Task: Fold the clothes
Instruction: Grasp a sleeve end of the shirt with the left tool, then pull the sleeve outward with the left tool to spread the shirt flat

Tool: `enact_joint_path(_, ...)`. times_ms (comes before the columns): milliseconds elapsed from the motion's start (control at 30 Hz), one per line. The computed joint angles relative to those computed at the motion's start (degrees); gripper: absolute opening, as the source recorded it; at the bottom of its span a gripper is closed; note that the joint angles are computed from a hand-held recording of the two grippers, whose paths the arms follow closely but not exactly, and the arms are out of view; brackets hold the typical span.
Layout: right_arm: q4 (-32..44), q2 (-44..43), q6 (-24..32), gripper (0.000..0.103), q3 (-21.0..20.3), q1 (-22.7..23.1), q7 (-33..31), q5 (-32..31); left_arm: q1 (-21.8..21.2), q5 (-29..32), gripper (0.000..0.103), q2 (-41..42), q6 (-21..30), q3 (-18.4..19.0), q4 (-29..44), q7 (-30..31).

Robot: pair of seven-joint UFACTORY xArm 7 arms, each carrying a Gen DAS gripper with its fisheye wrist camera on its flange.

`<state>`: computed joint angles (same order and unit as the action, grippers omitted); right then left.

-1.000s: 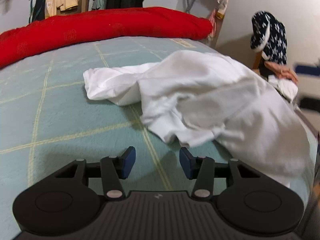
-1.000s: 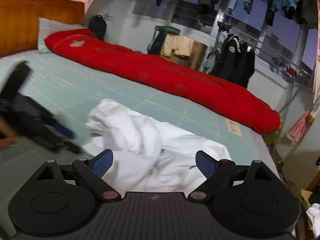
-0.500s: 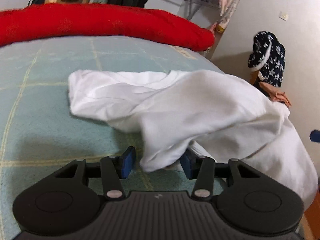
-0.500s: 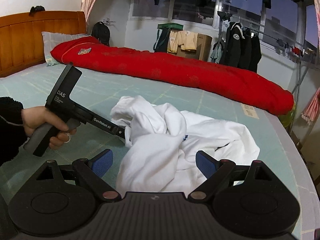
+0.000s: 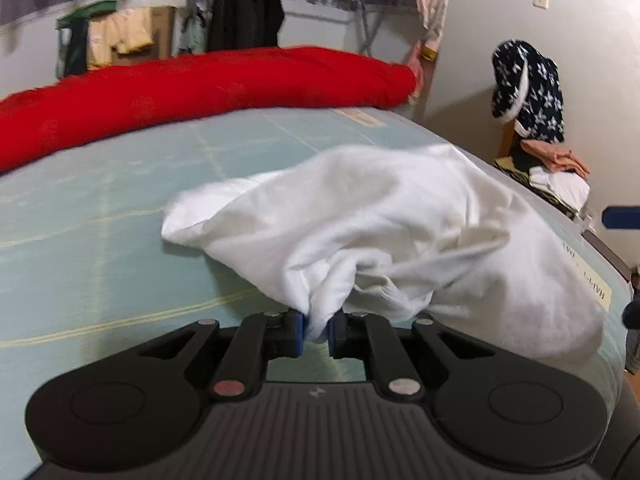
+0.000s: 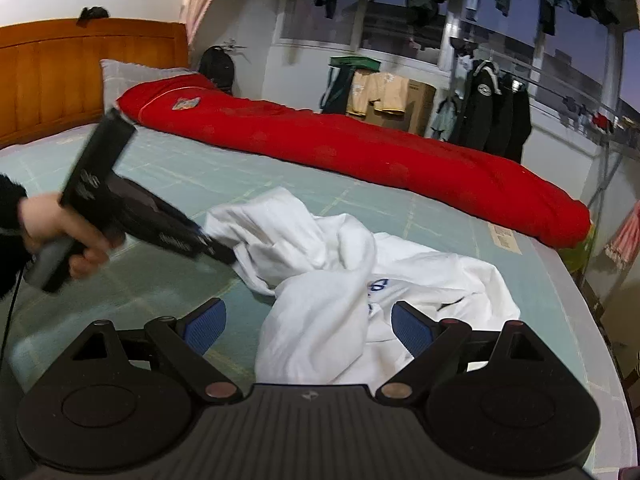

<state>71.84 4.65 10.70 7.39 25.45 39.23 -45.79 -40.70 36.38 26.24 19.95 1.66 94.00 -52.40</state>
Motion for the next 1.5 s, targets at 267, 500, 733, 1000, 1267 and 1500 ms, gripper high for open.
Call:
enact_joint_path(267, 0.5, -1.1, 1.2, 0.093, 1.3, 1.4, 2.9, -4.3, 2.4, 5.4, 0.014, -13.8, 8.1, 0.5, -14.2, -10.2)
enact_joint_path(500, 0.7, -2.2, 2.8, 0.094, 2.8, 1.7, 3.6, -6.1, 5.3, 10.5, 0.018, -20.2, 16.6, -3.8, -21.3, -16.5)
enact_joint_path(733, 0.5, -2.3, 3.3, 0.095, 3.6, 1.4, 3.0, -4.5, 6.6, 20.4, 0.055, -25.1, 11.5, -11.2, -25.8, -18.7)
enact_joint_path(1000, 0.0, -1.9, 3.4, 0.095, 3.7, 2.5, 2.1, -2.3, 4.5, 19.2, 0.041, -15.2, 17.3, -14.9, -16.8, 0.7)
enact_joint_path(1267, -0.8, -3.0, 4.2, 0.095, 4.1, 1.9, 3.8, -3.9, 3.9, 15.9, 0.002, -17.7, 15.1, -11.1, -19.8, 0.1)
enact_joint_path(1500, 0.5, -1.2, 4.8, 0.095, 3.6, 2.3, 5.5, -3.9, 10.2, 21.1, 0.002, -25.3, 16.6, -11.4, -22.9, -11.8)
